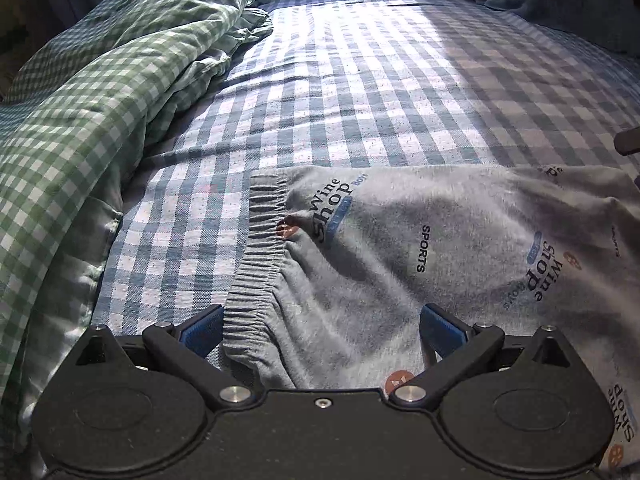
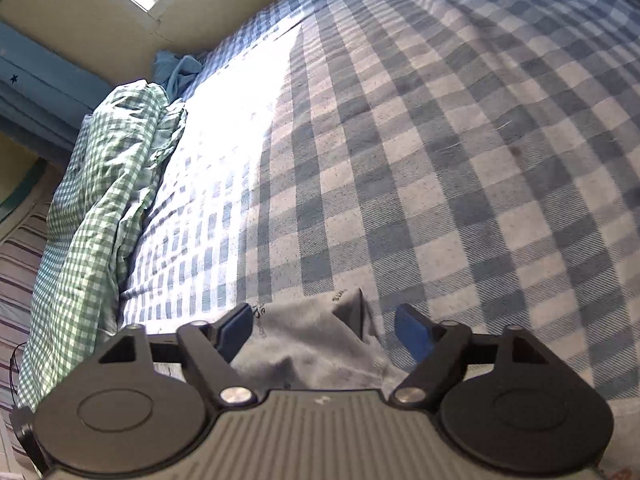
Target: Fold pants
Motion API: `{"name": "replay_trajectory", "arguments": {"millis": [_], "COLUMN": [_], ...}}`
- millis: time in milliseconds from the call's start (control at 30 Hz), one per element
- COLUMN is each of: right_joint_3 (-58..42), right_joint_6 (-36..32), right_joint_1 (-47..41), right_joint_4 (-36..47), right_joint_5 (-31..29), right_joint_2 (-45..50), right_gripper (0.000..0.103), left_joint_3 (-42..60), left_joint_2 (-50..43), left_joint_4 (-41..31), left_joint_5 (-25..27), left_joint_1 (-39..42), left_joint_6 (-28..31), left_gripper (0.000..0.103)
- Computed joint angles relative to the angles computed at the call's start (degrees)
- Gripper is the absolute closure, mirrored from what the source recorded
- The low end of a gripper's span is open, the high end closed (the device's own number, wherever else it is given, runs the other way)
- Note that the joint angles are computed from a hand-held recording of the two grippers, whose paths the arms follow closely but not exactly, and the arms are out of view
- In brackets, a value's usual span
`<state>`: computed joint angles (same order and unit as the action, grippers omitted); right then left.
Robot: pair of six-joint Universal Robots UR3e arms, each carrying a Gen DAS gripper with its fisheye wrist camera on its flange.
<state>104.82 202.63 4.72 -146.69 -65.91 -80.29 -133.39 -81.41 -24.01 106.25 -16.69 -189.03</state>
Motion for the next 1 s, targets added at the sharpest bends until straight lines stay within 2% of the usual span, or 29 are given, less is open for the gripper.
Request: {"name": "replay_trajectory", "arguments": {"millis": [67,133,200,300,433,500,567,733,800,867,933,1000], "right_joint_3": [-6.4,-7.0,-6.1,-7.1,-9.1,-8.2,-7.5,-0.1,4.5,8.7,13.2,17.6], "right_joint_6": [0.0,-0.2,-1.3,-2.4,-2.4,-2.6,-2.9,-9.7,-9.1,-6.2,-1.6,2.8], "right_joint_1": [1.4,1.9,2.0,3.5,4.6,5.1,7.0,19.1,23.8,27.1,29.5,30.3], "right_joint_4": [6.4,7.1,5.4,3.8,4.2,3.1,3.2,-0.2,-0.7,0.6,3.5,7.3], "right_joint_5": [-2.6,-3.6,-3.9,-7.6,-9.2,-9.9,-14.3,-33.6,-38.9,-42.2,-44.0,-44.0], "right_joint_2": [4.4,5.4,5.1,5.4,7.6,6.9,4.7,-3.0,-6.0,-9.0,-13.0,-18.1], "right_gripper": [0.072,0.086,0.096,0.098,0.098,0.094,0.062,0.031,0.028,0.019,0.014,0.014], "left_joint_3": [-1.6,-2.3,-2.7,-2.9,-2.5,-1.6,-0.5,-0.1,0.5,1.1,1.9,2.9], "left_joint_2": [1.0,1.7,2.2,2.4,2.1,2.2,2.7,5.5,5.4,5.6,5.3,3.9], "left_joint_4": [1.4,1.6,1.6,1.3,0.6,-1.1,-3.2,-6.4,-7.1,-8.8,-10.4,-11.5], "left_joint_5": [-0.3,-0.8,-1.5,-2.2,-2.5,-2.3,-2.0,-1.3,0.5,0.6,0.6,3.2], "left_joint_1": [0.3,0.8,1.4,2.0,2.3,2.1,1.9,0.1,-2.4,-4.7,-6.6,-9.9], "left_joint_6": [0.8,1.3,1.5,0.8,-0.2,-0.4,-0.8,-3.1,-4.9,-5.5,-5.6,-6.7], "left_gripper": [0.001,0.001,0.001,0.001,0.0,0.001,0.001,0.001,0.001,0.001,0.001,0.001]}}
